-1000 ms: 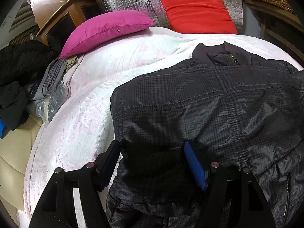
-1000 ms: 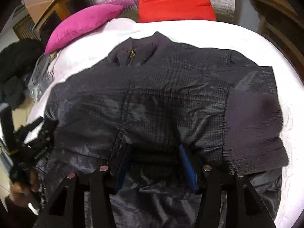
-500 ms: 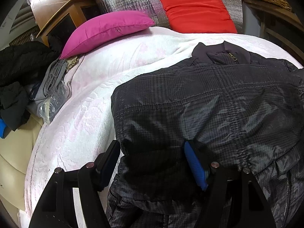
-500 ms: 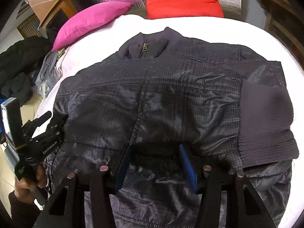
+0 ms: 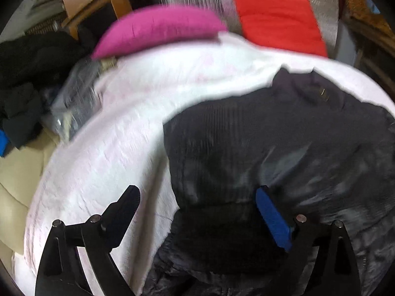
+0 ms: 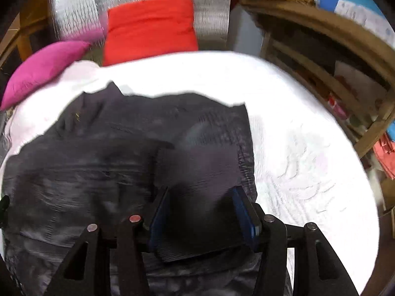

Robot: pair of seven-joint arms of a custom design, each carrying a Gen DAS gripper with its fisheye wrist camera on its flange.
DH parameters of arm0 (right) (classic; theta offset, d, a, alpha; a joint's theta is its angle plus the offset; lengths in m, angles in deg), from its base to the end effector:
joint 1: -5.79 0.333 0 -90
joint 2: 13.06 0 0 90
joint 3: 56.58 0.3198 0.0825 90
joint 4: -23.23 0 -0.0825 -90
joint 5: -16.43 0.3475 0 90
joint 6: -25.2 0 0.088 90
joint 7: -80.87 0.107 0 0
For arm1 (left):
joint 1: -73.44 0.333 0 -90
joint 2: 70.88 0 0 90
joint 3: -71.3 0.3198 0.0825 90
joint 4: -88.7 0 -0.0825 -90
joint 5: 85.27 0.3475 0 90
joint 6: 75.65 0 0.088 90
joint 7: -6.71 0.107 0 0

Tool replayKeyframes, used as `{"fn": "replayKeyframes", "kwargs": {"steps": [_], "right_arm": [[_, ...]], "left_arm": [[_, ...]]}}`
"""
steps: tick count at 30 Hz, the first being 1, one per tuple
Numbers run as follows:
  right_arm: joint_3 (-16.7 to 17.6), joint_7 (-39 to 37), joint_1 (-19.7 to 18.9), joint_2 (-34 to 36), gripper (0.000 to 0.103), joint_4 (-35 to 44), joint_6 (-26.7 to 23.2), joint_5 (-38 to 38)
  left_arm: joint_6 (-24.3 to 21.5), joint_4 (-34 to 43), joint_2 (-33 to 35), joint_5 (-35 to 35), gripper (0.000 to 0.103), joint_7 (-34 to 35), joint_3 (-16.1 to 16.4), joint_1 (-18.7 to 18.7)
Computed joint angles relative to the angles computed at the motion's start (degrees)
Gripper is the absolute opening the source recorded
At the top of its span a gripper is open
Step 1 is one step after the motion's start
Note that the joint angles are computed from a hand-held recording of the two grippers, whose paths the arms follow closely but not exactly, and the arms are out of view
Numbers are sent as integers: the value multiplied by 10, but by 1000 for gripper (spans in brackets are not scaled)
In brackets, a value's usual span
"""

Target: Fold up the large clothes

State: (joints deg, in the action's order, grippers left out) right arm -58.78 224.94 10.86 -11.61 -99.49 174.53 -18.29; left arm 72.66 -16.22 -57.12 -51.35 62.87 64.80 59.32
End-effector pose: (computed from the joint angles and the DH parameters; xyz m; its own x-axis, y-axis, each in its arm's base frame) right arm 0.5461 0.0396 0.4611 -0.4309 -0.9017 0.0357 -0.7577 0.3400 -0.5571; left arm 0.5865 -0.2255 0.4785 -0.1256 -0.9764 -0.1760 -0.7905 0.2057 -0.5769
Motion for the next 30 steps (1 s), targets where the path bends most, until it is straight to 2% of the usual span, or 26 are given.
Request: {"fn": "replayKeyframes", "kwargs": {"steps": [2,5,8,11,14,17,19,21,23,25,27,30], "right_arm": [[-4,-13,-4,2,57,-7,22,9],[-2,-27,-6,-8,57,-7,19,39],[4,-46,-5,-29,57,-28,54,69],[14,-116,4,-43,57,-46,88,132],[24,-196,20,-39,57,-45,75,201],[34,-178,28,-16,58,-23,31,139],[34,-158,34,-14,58,-20,23,105],[33,-151,38,-20,58,-20,18,109],[33,-133,38,-35,58,-33,35,111],[34,-123,36,-51,58,-47,48,112],[41,-109,34,-59,58,-57,56,97],[47,-113,34,-56,58,-57,33,89]], "left_arm": [[1,2,6,-33,95,14,-6,9],[0,-1,-2,-52,95,21,-6,12],[33,-24,-24,-44,95,10,-3,14],[55,-41,-39,-43,95,13,-6,18],[54,-47,-39,-45,95,34,-13,18],[12,-28,-18,-42,95,57,-18,7],[10,-25,-10,-22,101,39,-9,-1],[0,-21,-9,-56,102,51,-15,8],[-12,-14,-8,-110,102,78,-24,20],[-2,-24,-17,-127,102,76,-21,23],[17,-39,-31,-106,102,58,-14,17],[39,-67,-55,-91,102,64,-19,16]]}}
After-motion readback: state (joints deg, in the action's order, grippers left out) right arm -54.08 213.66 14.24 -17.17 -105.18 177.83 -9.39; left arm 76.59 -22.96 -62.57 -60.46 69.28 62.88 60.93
